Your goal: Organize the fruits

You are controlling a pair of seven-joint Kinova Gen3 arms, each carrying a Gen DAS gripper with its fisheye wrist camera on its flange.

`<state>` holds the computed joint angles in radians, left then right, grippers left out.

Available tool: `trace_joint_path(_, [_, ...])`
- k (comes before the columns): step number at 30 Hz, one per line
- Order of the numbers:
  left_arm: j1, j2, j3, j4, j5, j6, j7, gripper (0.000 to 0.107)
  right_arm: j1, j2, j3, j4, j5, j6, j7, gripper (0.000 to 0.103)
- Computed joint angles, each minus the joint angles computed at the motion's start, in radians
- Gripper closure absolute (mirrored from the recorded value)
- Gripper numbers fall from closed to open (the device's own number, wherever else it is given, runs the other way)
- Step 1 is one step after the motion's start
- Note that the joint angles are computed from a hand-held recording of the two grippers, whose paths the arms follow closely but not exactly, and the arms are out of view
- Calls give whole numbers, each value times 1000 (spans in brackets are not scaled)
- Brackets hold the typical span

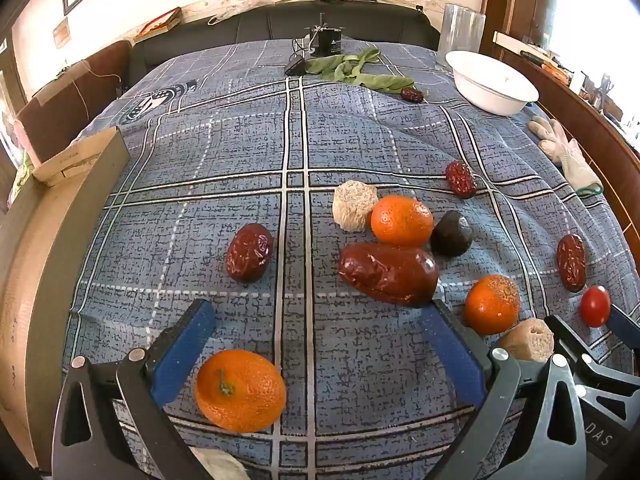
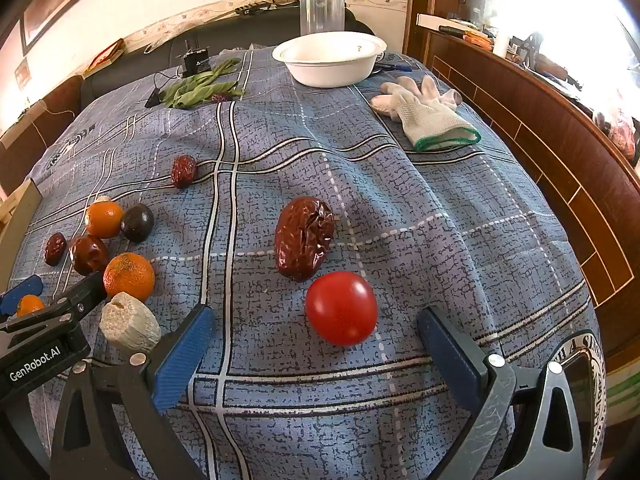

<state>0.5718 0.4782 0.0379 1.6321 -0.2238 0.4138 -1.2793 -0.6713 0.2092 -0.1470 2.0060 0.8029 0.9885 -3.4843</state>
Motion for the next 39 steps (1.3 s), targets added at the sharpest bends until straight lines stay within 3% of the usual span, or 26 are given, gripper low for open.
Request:
trace_joint_path(13, [1,0,-1,-1,1,3,0,5,1,-1,-1,-1,-1,1,2,0])
trace_joint_path(19, [-32,14,40,-61,32,109,-50,5,6,-10,-3,4,-5,-11,15,0])
trace_joint_path(24, [-66,15,74,-65,58,123,-117,5,20,-26,-13,-18,-87,-2,75,0])
trace_joint_path(29, [-105,1,103,-61,113,152,-184,5,15,-20,-10,-27,-101,12,72,0])
trace_joint_path(31, [-145,-21,130,-36,166,137,-219,6,12,-19,-9,-25,-96,12,63,0])
trace_joint_path(39, [-253,-237,173,197,288,-106,-317,6,-5,-46,-15,-23,-100,25,5,0])
